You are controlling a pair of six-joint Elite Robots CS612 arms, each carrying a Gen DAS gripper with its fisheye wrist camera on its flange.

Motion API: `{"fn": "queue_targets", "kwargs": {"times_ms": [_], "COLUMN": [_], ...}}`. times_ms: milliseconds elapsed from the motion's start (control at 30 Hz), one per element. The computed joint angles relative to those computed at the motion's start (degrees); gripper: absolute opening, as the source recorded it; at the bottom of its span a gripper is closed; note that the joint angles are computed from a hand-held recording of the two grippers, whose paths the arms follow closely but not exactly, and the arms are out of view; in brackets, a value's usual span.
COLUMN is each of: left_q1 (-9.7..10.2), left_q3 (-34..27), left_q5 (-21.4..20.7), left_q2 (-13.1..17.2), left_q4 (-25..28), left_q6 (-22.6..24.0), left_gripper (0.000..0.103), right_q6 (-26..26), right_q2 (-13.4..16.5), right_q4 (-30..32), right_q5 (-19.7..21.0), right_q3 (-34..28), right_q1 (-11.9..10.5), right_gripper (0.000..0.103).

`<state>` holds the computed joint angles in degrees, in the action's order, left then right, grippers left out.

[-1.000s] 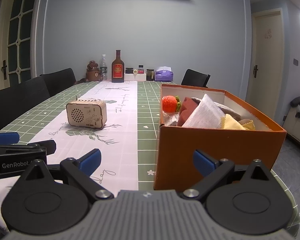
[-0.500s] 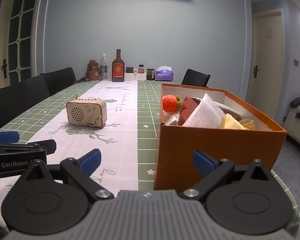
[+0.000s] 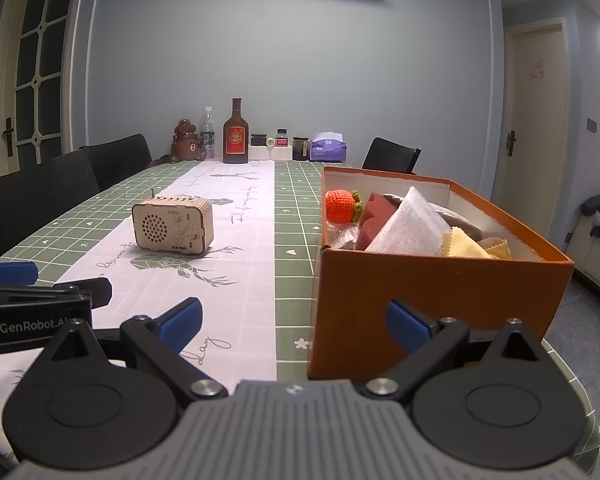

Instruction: Organize soft objects

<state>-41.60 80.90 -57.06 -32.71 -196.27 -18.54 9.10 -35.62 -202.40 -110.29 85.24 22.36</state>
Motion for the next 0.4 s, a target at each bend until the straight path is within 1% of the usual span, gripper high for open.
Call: {"fn": "queue_targets", "kwargs": {"times_ms": [200,400], "left_q1": [-0.01,0.01], "left_q3": [0.1,0.1], "left_q5": [-0.1,0.1], "left_q2": [0.0,0.0], "left_q4": [-0.5,-0.5], "left_q6": [0.7,0.3], "left_gripper": [0.099,0.099], "right_q6": [0.0,-0.1], "right_q2": [0.0,0.1], "right_q4": [0.3,0.2], "right_q5": [0.0,-0.1], "right_q3": [0.0,-0.1], "right_q1": [0.0,0.0], "right_gripper": [0.097,0.097]}}
